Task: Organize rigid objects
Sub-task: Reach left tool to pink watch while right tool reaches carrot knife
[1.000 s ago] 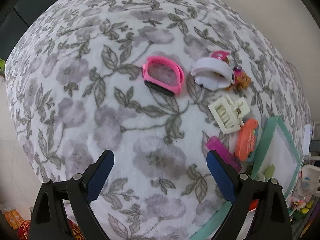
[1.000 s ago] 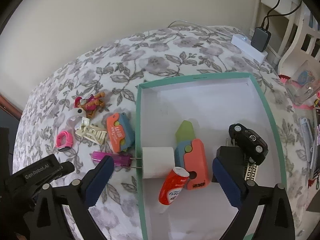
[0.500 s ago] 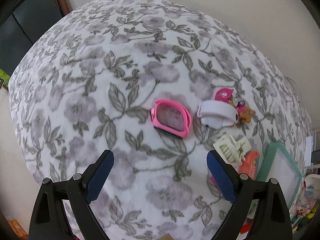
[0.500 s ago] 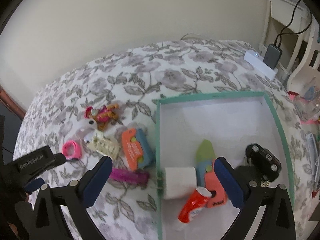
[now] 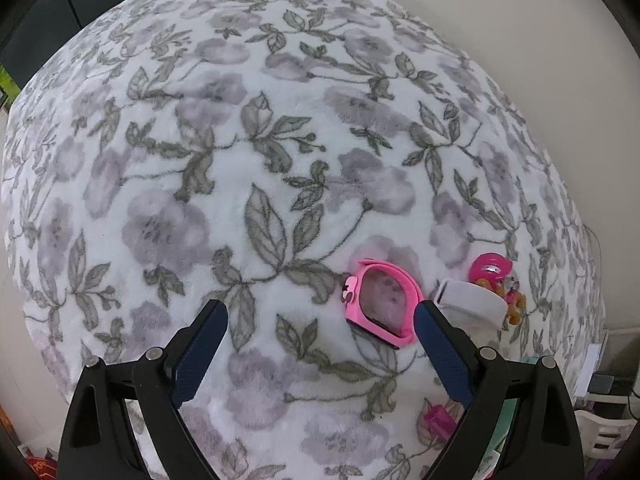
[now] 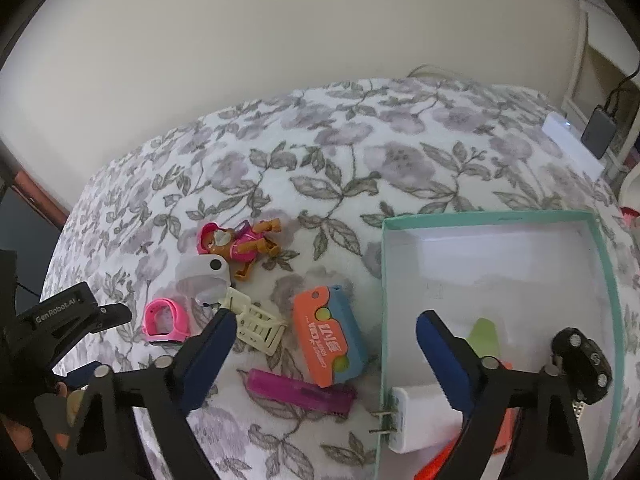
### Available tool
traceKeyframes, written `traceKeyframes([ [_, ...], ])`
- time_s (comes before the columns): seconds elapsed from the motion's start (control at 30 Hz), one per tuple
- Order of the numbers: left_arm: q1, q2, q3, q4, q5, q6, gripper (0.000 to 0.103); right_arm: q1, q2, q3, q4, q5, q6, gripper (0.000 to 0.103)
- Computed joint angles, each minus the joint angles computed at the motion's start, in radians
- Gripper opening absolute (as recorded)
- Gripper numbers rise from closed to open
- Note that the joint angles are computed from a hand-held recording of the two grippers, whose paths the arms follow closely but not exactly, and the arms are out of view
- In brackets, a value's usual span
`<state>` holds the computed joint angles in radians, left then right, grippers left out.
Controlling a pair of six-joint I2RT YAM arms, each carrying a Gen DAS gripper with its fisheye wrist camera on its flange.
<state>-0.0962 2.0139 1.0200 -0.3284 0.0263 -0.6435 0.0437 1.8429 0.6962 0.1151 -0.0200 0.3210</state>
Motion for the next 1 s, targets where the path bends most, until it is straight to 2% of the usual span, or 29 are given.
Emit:
traceKeyframes([
  [0.2, -0.012, 0.075, 0.059, 0.005, 0.04, 0.009, 0.094, -0.012, 0.069, 0.043, -0.018, -0.025, -0.031, 0.068],
  [0.4, -0.001, 0.138, 0.102, -0.001, 0.034, 0.018, 0.094, 0.013, 0.085, 0.065, -0.027, 0.035, -0.052, 0.065],
  [0.5, 0.001, 0.156, 0.115, -0.007, 0.015, 0.028, 0.093, 0.011, 0.067, 0.059, -0.018, 0.018, -0.063, 0.058],
  [0.6, 0.005, 0.164, 0.112, -0.007, 0.009, 0.048, 0.093, 0.027, 0.066, 0.059, -0.015, 0.016, -0.076, 0.057],
  [0.63, 0.002, 0.176, 0.123, -0.013, 0.005, 0.05, 0.092, 0.032, 0.072, 0.061, -0.016, 0.016, -0.083, 0.054],
  [0.73, -0.007, 0.193, 0.131, -0.032, -0.033, 0.061, 0.087, 0.042, 0.107, 0.074, -0.023, 0.023, -0.092, 0.052],
  [1.0, -0.042, 0.242, 0.169, -0.048, -0.132, 0.076, 0.087, 0.039, 0.148, 0.084, -0.023, 0.035, -0.1, 0.049],
])
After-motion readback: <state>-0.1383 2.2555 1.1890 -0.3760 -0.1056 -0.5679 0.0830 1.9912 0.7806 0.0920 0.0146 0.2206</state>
